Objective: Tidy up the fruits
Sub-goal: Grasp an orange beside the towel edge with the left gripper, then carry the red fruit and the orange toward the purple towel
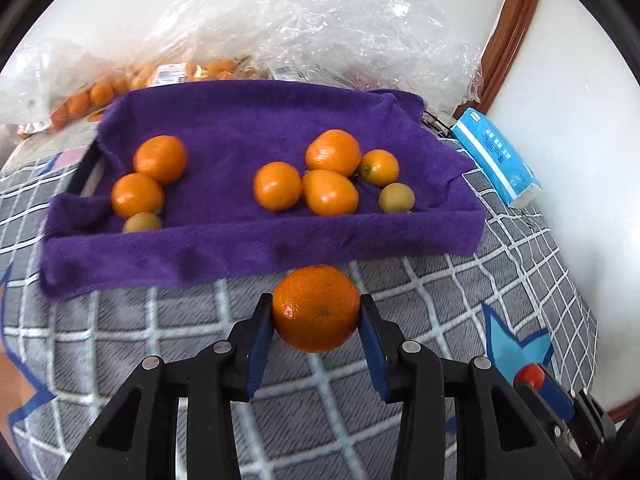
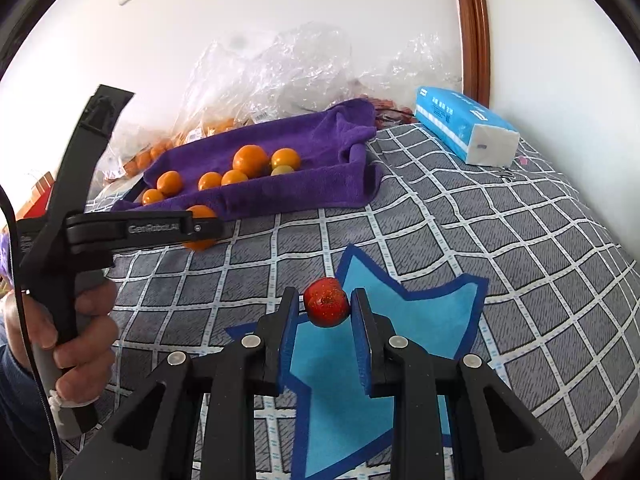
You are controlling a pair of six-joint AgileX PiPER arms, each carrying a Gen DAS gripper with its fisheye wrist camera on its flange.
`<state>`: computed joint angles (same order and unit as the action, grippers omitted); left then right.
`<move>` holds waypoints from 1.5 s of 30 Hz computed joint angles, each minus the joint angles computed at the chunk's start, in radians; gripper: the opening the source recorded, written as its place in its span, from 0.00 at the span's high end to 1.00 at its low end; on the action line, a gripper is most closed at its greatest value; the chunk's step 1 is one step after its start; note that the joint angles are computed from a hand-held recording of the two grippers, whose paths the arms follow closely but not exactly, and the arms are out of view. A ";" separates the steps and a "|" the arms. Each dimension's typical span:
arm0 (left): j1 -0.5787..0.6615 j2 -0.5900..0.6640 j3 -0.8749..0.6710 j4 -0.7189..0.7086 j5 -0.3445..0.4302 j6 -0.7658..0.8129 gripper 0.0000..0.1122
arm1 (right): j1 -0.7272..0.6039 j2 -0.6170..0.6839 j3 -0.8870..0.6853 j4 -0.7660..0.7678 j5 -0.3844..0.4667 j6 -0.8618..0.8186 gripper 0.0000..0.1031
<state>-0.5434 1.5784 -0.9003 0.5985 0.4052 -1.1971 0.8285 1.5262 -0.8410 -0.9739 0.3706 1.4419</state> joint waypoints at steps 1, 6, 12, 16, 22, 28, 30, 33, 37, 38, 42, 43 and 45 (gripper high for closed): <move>-0.001 -0.015 0.014 0.000 0.005 0.001 0.65 | 0.007 0.000 -0.002 0.004 0.005 0.001 0.74; -0.009 -0.141 0.128 0.028 0.031 -0.050 0.65 | 0.061 0.008 -0.028 0.012 0.052 0.016 0.74; 0.015 -0.286 0.250 -0.021 0.034 -0.046 0.65 | 0.119 0.031 -0.076 0.039 0.102 0.008 0.74; 0.034 -0.371 0.327 -0.023 0.038 -0.066 0.65 | 0.134 0.052 -0.115 0.092 0.125 -0.034 0.74; 0.095 -0.469 0.404 -0.104 0.021 0.010 0.65 | 0.165 0.065 -0.163 0.107 0.177 -0.038 0.74; 0.135 -0.547 0.423 -0.177 0.040 0.097 0.65 | 0.176 0.053 -0.191 0.141 0.204 -0.051 0.74; 0.144 -0.568 0.424 -0.204 0.044 0.131 0.65 | 0.180 0.051 -0.204 0.150 0.220 -0.059 0.74; 0.141 -0.590 0.411 -0.208 0.076 0.145 0.65 | 0.188 0.051 -0.232 0.167 0.255 -0.079 0.74; 0.120 -0.614 0.386 -0.160 0.135 0.123 0.65 | 0.187 0.050 -0.266 0.190 0.288 -0.105 0.74; 0.121 -0.620 0.381 -0.159 0.145 0.129 0.65 | 0.184 0.049 -0.274 0.198 0.290 -0.113 0.74; 0.119 -0.650 0.351 -0.161 0.196 0.162 0.65 | 0.164 0.051 -0.311 0.235 0.298 -0.144 0.74; 0.119 -0.654 0.343 -0.160 0.207 0.168 0.65 | 0.160 0.052 -0.320 0.244 0.298 -0.153 0.74; 0.138 -0.665 0.327 -0.186 0.216 0.213 0.65 | 0.155 0.058 -0.340 0.249 0.305 -0.161 0.74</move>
<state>-0.4052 0.9129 -0.5735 0.4122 0.6214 -0.9837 0.9831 1.5841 -1.1809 -0.7246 0.6753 1.2811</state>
